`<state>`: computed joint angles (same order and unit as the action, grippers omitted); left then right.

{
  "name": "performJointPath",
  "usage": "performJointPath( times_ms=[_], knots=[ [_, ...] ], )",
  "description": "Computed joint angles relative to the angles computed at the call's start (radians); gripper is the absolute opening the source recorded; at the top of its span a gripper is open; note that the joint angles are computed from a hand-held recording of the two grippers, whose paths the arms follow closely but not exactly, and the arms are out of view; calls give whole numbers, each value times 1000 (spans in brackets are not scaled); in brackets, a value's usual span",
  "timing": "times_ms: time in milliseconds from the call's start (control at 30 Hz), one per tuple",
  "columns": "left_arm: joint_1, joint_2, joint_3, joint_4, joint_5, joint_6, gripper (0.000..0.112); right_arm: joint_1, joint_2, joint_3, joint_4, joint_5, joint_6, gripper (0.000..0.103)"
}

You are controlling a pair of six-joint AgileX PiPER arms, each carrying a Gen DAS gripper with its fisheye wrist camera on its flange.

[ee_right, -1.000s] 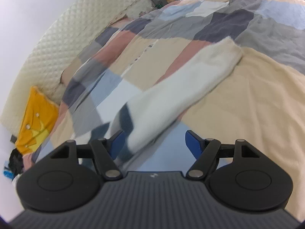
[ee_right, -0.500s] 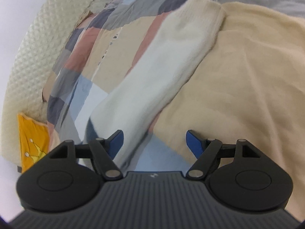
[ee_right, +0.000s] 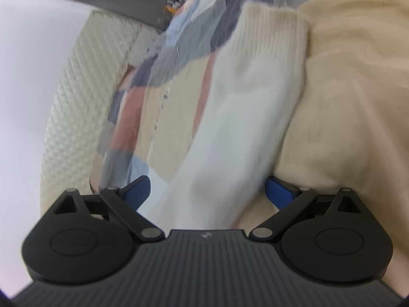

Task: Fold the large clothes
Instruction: 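Grasp the sleeve cuff with the right tool and lift it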

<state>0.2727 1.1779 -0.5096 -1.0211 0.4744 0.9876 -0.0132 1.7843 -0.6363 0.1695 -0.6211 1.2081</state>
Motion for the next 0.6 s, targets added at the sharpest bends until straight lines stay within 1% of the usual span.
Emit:
performJointPath(
  times_ms=[100,200,333,367,400,433,500,533,567,600],
  knots=[
    [-3,34,-7,-30,-18,17,63,7,34,-7,82,-75,-52,100],
    [-13,70,-14,-31,-48,8,63,31,63,-9,199,-155,-114,99],
    [-35,128,-28,0,-87,-32,63,45,104,-33,303,-216,-204,98],
    [-41,143,-31,8,-97,-41,63,45,113,-43,321,-221,-233,95],
    [-50,159,-36,28,-109,-61,63,44,118,-55,341,-212,-267,87],
    [-61,173,-41,52,-123,-84,63,42,121,-66,364,-200,-304,81],
    [-85,189,-44,91,-151,-122,63,35,131,-79,409,-178,-369,58],
    [-100,194,-45,116,-166,-145,63,25,139,-80,416,-175,-376,50],
    [-112,197,-45,135,-179,-161,63,16,143,-80,423,-165,-384,30],
    [-122,202,-45,150,-192,-172,63,8,143,-86,452,-135,-414,16]
  ],
)
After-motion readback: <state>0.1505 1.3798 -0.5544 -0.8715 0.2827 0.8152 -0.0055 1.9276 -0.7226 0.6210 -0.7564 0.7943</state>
